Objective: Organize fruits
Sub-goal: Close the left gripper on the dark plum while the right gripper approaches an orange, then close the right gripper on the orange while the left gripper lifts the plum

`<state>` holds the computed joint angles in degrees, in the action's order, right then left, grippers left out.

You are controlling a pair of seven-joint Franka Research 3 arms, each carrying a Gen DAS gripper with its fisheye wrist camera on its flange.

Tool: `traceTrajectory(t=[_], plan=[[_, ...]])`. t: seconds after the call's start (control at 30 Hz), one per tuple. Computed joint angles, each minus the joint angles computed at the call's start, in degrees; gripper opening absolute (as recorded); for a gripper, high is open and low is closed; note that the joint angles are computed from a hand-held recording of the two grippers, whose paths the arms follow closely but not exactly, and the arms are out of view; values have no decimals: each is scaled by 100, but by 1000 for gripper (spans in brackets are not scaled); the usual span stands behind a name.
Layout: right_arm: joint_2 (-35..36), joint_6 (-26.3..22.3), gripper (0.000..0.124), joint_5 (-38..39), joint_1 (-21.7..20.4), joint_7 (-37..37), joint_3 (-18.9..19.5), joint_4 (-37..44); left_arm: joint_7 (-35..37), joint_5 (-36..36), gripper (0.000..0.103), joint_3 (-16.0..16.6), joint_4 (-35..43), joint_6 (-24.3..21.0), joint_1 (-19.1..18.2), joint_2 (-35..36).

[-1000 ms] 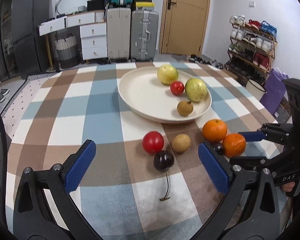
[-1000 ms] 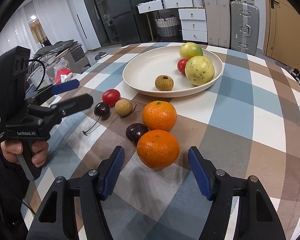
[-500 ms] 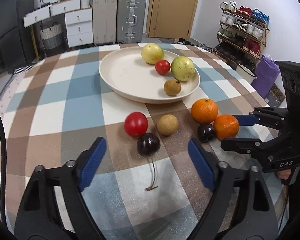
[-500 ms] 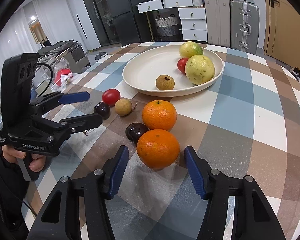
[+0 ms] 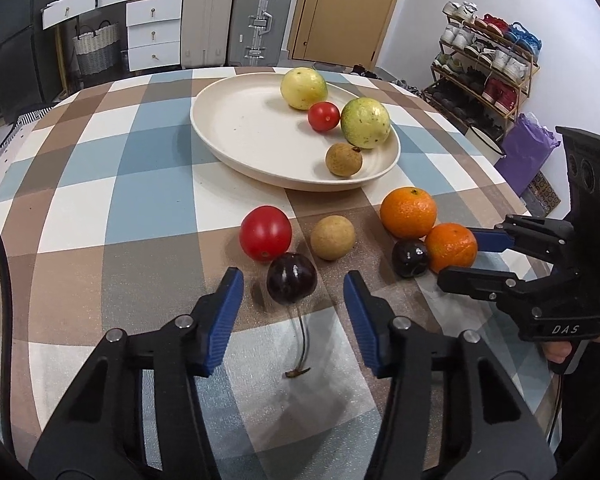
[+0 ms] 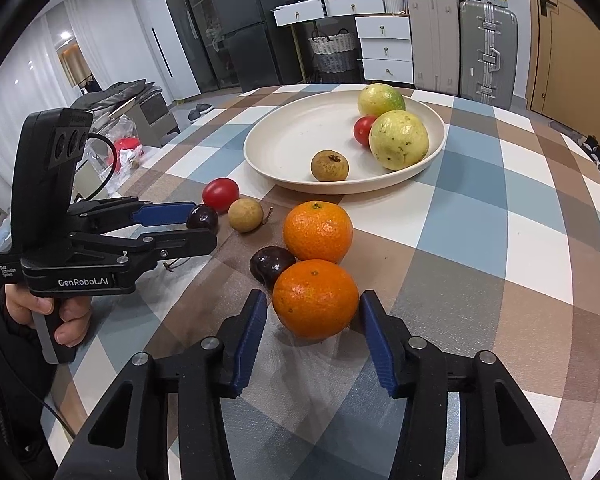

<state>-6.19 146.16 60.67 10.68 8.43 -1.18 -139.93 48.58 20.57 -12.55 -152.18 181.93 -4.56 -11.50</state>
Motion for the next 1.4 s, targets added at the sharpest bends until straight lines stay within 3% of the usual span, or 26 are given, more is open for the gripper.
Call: traceTrajectory(t=[0.07,0.13,0.27,0.43,0.8,1.13,1.4], plan=[[2,1,50,5,0,-6,1,1,65,-62,28,102,-2,7,-116,9],[8,5,50,13,2,-16,3,6,85,-90,22,118,-12,8,-138,1],[-1,6,50,14,0,-13,4,-5,76,-40,22,11,-31,78,-38,-23],[21,-10,48,48,-7,-18,-4,19,-180,298,22,-552,-40,157,536,-111],[14,-51,42,78,-36,-72,-7,23,-440,559,22,-1294,-136,436,1311,-307],[-120,-230,42,440,-50,-425,-92,-5,-319,257,22,-1807,-300,690,1791,-560],[-256,-373,42,1095,-97,-809,-179,-8,-41,-500,22,-2574,-515,1106,2468,-931]])
